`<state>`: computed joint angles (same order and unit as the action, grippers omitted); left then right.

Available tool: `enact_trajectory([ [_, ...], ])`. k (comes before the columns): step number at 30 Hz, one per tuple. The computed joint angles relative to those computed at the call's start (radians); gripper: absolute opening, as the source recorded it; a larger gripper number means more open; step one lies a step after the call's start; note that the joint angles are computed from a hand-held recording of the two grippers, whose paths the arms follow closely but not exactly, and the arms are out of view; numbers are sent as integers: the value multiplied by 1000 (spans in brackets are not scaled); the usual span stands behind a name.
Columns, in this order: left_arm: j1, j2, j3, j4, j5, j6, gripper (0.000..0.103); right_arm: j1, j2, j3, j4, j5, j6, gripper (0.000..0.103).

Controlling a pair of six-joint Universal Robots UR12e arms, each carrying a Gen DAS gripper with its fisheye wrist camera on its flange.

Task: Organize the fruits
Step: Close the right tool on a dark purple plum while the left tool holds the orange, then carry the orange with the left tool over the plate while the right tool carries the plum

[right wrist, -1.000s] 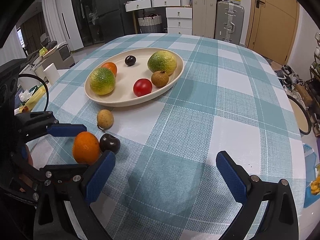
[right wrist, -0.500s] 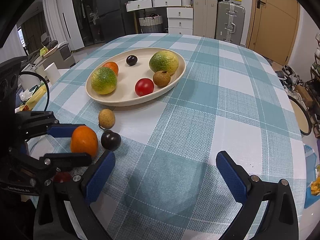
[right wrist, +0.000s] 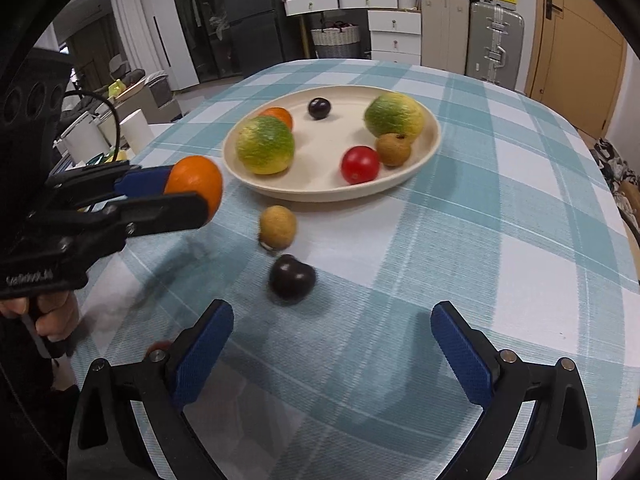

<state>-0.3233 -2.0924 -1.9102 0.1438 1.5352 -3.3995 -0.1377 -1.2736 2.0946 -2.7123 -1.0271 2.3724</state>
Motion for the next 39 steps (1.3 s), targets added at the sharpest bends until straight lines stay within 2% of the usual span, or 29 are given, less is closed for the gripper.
enact_trajectory([
  [2, 5, 2, -5, 7, 10, -12, 37, 5, -3, 5, -8, 7, -6, 81],
  [6, 10, 6, -12, 16, 27, -20, 37, 11, -4, 4, 4, 21, -9, 78],
  [12, 9, 5, -12, 11, 43, -26, 37, 20, -9, 13, -4, 25, -28, 56],
  [15, 8, 4, -10, 10, 44, -27, 37, 24, -12, 16, -13, 15, -26, 54],
  [18, 7, 4, -10, 10, 46, -24, 37, 28, -11, 19, -28, 6, -13, 49],
  [20, 7, 4, -10, 9, 45, -26, 37, 31, -7, 17, -40, -3, 0, 42],
  [25, 6, 2, -9, 10, 52, -27, 37, 33, -4, 20, -66, -11, 28, 37],
  [31, 7, 1, -10, 13, 53, -28, 37, 35, -1, 22, -86, -18, 35, 26],
  [39, 8, 0, -11, 17, 57, -29, 37, 29, -4, 25, -96, -4, 32, 26],
])
